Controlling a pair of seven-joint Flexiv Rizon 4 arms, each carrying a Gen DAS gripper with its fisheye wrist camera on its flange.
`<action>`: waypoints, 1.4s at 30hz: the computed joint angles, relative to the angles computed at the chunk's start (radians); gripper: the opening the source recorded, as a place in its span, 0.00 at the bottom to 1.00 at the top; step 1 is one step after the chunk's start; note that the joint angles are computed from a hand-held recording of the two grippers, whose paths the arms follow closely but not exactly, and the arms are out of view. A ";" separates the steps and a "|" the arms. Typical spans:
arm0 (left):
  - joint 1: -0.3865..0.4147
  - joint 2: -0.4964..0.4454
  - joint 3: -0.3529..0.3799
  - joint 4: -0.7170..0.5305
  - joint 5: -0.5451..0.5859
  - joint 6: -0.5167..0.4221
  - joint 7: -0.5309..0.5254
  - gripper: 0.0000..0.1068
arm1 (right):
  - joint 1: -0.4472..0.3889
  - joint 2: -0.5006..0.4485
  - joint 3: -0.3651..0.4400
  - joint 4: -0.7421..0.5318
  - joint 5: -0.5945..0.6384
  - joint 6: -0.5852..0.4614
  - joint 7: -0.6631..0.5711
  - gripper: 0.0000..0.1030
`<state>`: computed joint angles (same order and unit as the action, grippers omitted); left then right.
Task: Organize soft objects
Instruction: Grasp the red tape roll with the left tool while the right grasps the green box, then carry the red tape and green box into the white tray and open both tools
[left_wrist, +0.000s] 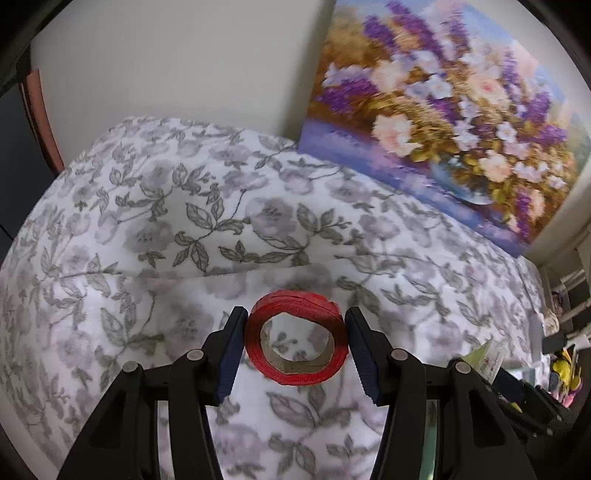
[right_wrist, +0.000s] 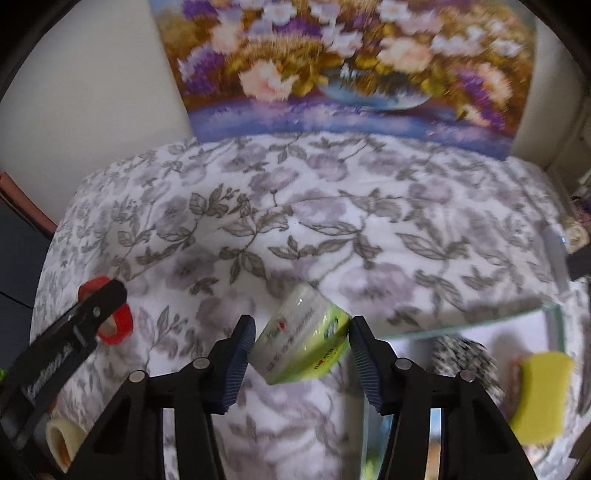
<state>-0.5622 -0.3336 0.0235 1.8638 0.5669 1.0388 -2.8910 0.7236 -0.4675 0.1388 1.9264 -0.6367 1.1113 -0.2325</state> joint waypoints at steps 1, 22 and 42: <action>-0.009 0.016 -0.003 0.002 0.001 -0.014 0.000 0.52 | 0.011 0.028 -0.006 0.025 -0.016 -0.008 0.021 0.46; 0.015 0.087 -0.088 0.180 -0.178 0.048 -0.010 0.52 | -0.026 0.135 0.100 0.265 -0.005 0.039 0.178 0.40; -0.006 0.082 -0.094 0.217 -0.238 0.077 0.033 0.52 | 0.039 0.084 0.092 0.258 0.036 0.048 0.153 0.26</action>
